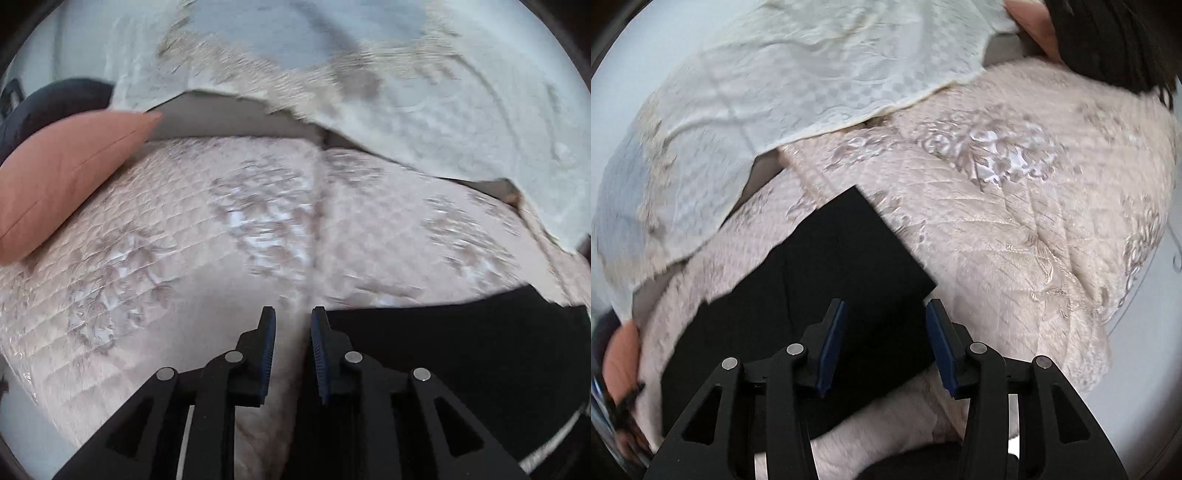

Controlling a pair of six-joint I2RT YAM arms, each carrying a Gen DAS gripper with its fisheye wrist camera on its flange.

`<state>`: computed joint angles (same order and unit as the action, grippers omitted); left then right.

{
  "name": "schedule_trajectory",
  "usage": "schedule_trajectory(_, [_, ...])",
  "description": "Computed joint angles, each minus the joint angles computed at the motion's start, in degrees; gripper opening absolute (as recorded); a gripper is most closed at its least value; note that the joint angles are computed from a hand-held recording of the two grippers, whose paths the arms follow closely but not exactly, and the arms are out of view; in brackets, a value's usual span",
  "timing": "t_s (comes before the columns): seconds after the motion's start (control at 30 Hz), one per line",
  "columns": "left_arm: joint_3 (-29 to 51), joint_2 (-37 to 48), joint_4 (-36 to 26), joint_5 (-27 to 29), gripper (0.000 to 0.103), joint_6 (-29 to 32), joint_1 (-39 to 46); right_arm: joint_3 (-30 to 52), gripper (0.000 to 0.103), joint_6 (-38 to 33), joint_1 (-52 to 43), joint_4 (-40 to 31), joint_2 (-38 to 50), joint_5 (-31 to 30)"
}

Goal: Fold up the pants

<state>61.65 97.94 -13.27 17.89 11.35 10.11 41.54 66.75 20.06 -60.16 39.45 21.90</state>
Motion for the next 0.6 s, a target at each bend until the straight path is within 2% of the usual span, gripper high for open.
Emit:
schedule_trajectory(0.03, [-1.8,-2.0,-0.6,2.3,0.022,0.8,-0.3,-0.9,0.046,-2.4,-4.4,1.7,-0.3,-3.6])
schedule_trajectory(0.1, [-4.6,-5.0,-2.8,6.4,0.031,2.7,-2.1,-1.9,0.046,-5.4,-10.9,3.8,0.8,-9.1])
schedule_trajectory(0.2, [-10.8,-10.4,-4.9,10.7,0.04,6.7,-6.9,-1.1,0.043,-7.0,-10.0,4.9,1.6,-8.1])
schedule_trajectory(0.23, [-12.2,-11.7,-5.9,11.3,0.04,8.3,-9.1,-0.2,0.034,-6.4,-8.4,4.0,2.2,-6.2])
schedule_trajectory(0.27, [-14.1,-13.1,-6.3,11.5,0.04,10.2,-11.9,0.5,0.013,-6.2,-7.2,3.3,1.9,-4.7])
schedule_trajectory(0.3, [-15.2,-14.0,-6.0,11.1,0.04,10.9,-14.0,0.5,0.009,-6.3,-7.2,3.4,0.5,-4.8])
schedule_trajectory(0.33, [-16.4,-15.0,-5.4,10.6,0.04,11.5,-16.1,0.7,0.008,-6.2,-7.3,3.3,-0.7,-5.0])
schedule_trajectory(0.43, [-16.2,-15.4,-7.3,10.9,0.04,12.9,-20.3,4.1,0.007,-0.4,-0.4,-1.6,-2.6,0.4])
schedule_trajectory(0.5, [-15.6,-15.5,-8.7,12.6,0.048,14.9,-21.3,5.1,0.007,3.7,3.9,-5.1,-3.7,3.4])
schedule_trajectory(0.6, [-15.7,-15.3,-9.7,13.5,0.051,17.2,-23.0,0.8,0.007,-0.6,-4.7,-3.3,-4.7,-4.7])
